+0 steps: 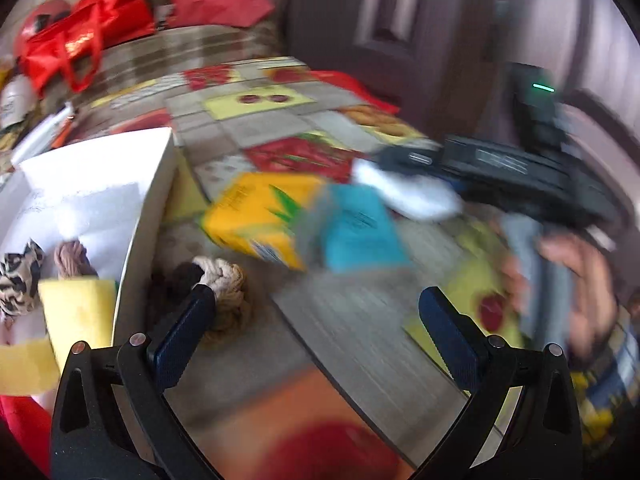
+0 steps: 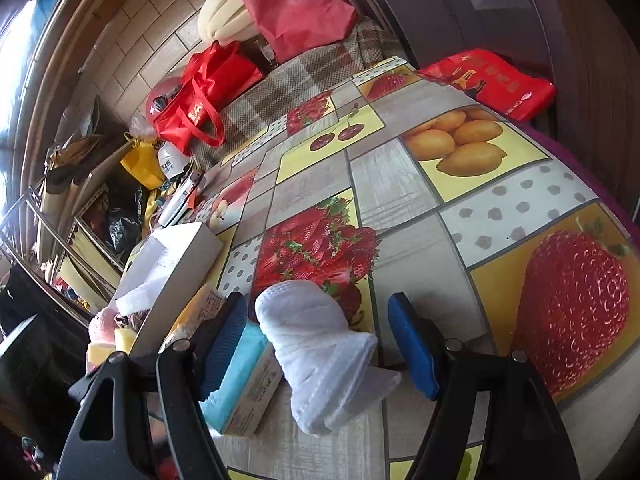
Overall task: Organize soft objects
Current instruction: 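Grasp the knotted rope toy with the left gripper while the right gripper grasps the white sock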
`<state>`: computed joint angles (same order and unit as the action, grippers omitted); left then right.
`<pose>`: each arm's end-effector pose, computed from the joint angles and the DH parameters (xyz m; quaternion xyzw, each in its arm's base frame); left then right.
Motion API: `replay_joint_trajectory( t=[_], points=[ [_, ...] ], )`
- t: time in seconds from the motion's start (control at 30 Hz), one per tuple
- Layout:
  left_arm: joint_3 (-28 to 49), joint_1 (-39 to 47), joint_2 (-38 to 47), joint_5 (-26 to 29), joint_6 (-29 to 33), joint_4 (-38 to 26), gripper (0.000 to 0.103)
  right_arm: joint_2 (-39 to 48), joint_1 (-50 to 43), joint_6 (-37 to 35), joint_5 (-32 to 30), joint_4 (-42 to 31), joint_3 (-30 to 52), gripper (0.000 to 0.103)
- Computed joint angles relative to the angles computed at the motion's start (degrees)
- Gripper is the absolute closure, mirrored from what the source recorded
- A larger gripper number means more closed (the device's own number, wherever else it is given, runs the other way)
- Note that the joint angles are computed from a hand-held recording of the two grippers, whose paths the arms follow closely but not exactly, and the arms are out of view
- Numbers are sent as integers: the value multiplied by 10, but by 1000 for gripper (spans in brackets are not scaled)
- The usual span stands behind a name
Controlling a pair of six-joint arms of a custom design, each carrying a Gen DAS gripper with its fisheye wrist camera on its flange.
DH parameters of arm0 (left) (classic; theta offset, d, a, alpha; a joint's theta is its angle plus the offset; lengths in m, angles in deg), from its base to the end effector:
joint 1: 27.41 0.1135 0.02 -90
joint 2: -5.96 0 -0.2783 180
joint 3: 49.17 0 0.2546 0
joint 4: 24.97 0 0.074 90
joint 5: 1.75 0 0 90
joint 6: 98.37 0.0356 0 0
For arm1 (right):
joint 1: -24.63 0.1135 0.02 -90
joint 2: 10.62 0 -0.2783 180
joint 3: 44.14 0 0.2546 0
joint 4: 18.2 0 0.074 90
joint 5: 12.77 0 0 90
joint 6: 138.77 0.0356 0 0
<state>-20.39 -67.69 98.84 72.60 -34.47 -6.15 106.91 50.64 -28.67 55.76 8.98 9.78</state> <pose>0.1751 -0.1358 0.0855 0.0617 0.9156 -0.1009 0.3843 0.3070 0.1643 0.0686 -0.1290 0.8716 0.3264 0.3423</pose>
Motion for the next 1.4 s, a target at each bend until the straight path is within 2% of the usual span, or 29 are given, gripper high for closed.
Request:
replay_joint_trajectory(
  t=[0.07,0.13,0.2,0.23,0.37,0.43,0.63,0.77,0.83,0.9,0.93,1.03,1.13,1.27,1.3,1.37,1.4],
  points=[
    [-36,-22,-32,3,-18,19,1,-1,4,-3,5,-8,4,30],
    [-67,-47,-75,-33,-33,28,1,0,4,-4,4,-10,5,30],
    [-80,-65,-100,-80,-23,30,1,0,5,-2,6,-11,6,30],
    [-77,-61,-102,-86,-14,18,1,1,5,-1,6,-10,6,30],
    [-78,-6,-87,10,8,36,1,4,0,4,0,-5,6,30],
    [-83,5,-91,22,8,44,1,5,-2,6,-2,-3,5,30],
    [-67,27,-82,-33,33,12,1,6,-2,6,-2,-2,5,30],
    [-60,59,-65,-20,46,23,1,6,-3,2,-4,-3,5,30],
    [-31,39,-34,-28,58,4,10,6,-3,3,-6,-2,4,30],
    [1,15,-6,-50,68,-32,46,6,-3,7,-8,2,2,30],
    [17,4,8,-63,72,-49,50,7,-4,8,-12,3,3,30],
    [37,-10,30,-91,71,-70,51,7,-1,0,-19,0,4,30],
    [22,12,23,-71,66,-50,51,7,10,-15,-17,-25,17,30],
    [42,27,39,-57,66,-72,51,4,20,-28,5,-49,26,30],
    [55,20,49,-67,68,-86,51,3,23,-32,12,-57,29,32],
    [64,11,56,-80,72,-94,51,4,30,-42,22,-77,39,45],
    [63,12,56,-78,72,-93,60,4,31,-48,26,-86,43,50]
  ],
)
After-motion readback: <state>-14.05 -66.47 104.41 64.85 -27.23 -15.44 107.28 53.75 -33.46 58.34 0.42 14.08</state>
